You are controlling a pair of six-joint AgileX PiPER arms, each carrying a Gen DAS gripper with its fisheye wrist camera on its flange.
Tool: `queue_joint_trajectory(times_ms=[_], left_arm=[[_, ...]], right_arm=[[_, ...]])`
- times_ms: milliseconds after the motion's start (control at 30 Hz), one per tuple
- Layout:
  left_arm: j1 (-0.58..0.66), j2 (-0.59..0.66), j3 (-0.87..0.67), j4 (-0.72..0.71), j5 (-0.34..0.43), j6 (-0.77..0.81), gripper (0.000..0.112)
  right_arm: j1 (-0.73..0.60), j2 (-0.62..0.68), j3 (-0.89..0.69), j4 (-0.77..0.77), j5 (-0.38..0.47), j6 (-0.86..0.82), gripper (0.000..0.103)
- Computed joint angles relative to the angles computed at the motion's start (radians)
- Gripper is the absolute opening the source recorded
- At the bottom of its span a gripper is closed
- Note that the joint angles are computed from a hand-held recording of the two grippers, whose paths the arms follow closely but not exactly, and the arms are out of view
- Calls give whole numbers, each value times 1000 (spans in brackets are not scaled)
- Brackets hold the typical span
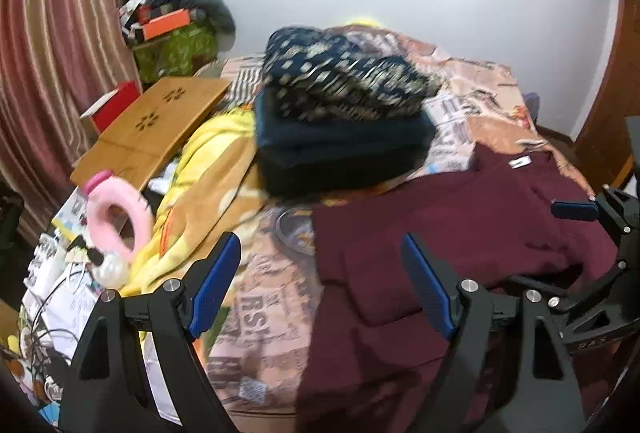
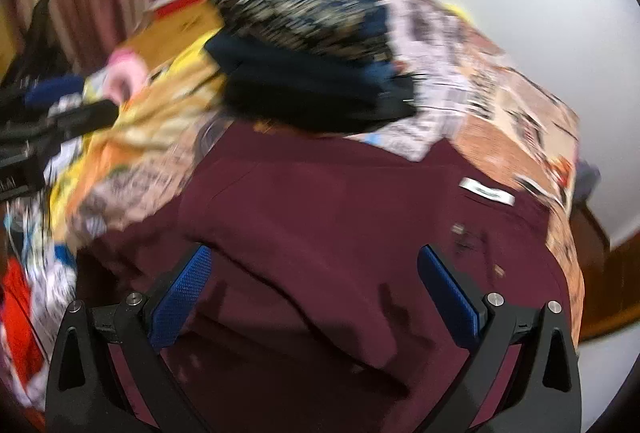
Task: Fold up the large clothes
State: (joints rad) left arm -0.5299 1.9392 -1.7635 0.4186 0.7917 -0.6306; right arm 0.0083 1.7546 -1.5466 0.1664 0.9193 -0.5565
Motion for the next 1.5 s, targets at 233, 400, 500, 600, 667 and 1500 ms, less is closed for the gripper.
queue_joint_trajectory(times_ms=[233, 400, 500, 600, 667, 1500], left_arm=[[29, -21, 97, -13, -29, -7, 82], [39, -20, 116, -27, -38, -8, 82], [39, -13, 108, -32, -36, -4, 82], [38, -11, 103, -33, -33, 1, 82], [32, -8, 93, -29, -29, 1, 82], [-80, 244, -263, -152, 150, 152, 82]], right_arm=[[127, 152, -93, -164, 78, 1, 98], [139, 213, -140, -198, 111, 20, 85], [124, 180, -105, -187, 54, 18, 55], [86, 157, -103, -129, 44, 11, 24], [58, 153, -120, -77, 59, -1, 15], [-588, -116, 43, 277, 17, -11, 8]])
